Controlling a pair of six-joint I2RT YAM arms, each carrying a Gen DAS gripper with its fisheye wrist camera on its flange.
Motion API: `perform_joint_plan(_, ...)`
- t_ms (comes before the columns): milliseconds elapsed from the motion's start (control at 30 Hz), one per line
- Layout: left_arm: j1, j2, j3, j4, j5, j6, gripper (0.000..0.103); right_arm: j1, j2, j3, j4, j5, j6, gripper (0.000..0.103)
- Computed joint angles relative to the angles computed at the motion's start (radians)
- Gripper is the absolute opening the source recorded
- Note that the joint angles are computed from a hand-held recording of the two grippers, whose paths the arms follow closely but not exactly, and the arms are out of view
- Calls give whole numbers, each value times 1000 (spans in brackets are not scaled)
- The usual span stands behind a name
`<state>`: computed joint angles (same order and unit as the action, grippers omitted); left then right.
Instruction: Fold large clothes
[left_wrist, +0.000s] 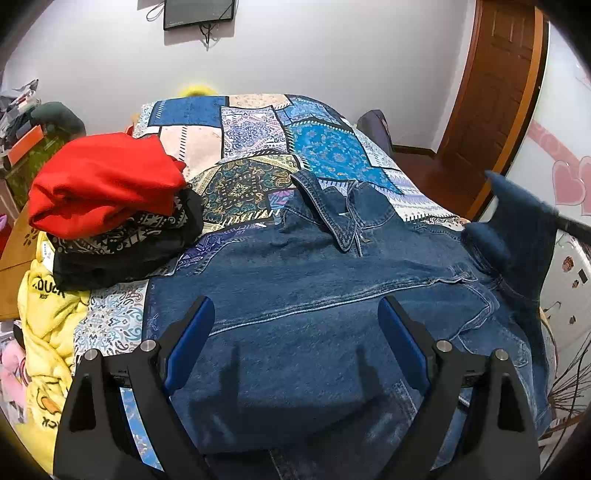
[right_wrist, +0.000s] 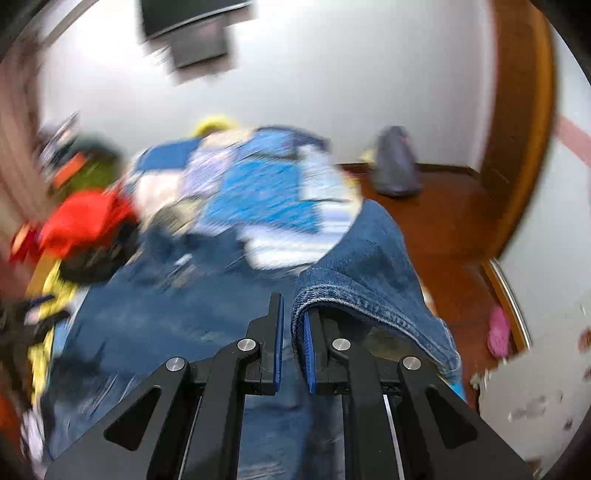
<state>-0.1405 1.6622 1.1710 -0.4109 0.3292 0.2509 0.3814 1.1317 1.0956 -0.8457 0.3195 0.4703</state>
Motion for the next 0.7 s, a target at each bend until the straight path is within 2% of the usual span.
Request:
perform_joint_plan(67, 9, -1, -5, -4, 12, 0, 90, 51, 63, -5, 6, -20, 10, 9)
perform_joint_plan(200, 26, -4, -17, -16, 25, 4, 90, 81, 176, -69, 46, -129, 58, 9)
perform_joint_plan(267, 34, -11, -25, -23, 27, 12, 90, 94, 204, -80, 45, -140, 80, 9)
perform_joint_plan(333, 36, -18, -32, -25, 22, 22, 90, 100, 237, -63, 6, -146, 97, 10)
perform_joint_plan(433, 32, -27, -44, -18, 6, 29, 90, 97, 237, -30, -51, -138, 97, 17)
perform_joint_plan(533, 22, -33, -51, -11, -4, 27, 90, 94, 190, -28, -68, -108, 104, 36)
perform_joint_plan(600, 10, -39, -57, -6, -6, 22, 90, 106, 133, -46, -73, -75, 111, 57)
perform_joint_plan(700, -9, -37, -54, -5, -13, 17, 90, 89, 56, -73, -95, -27, 130, 60)
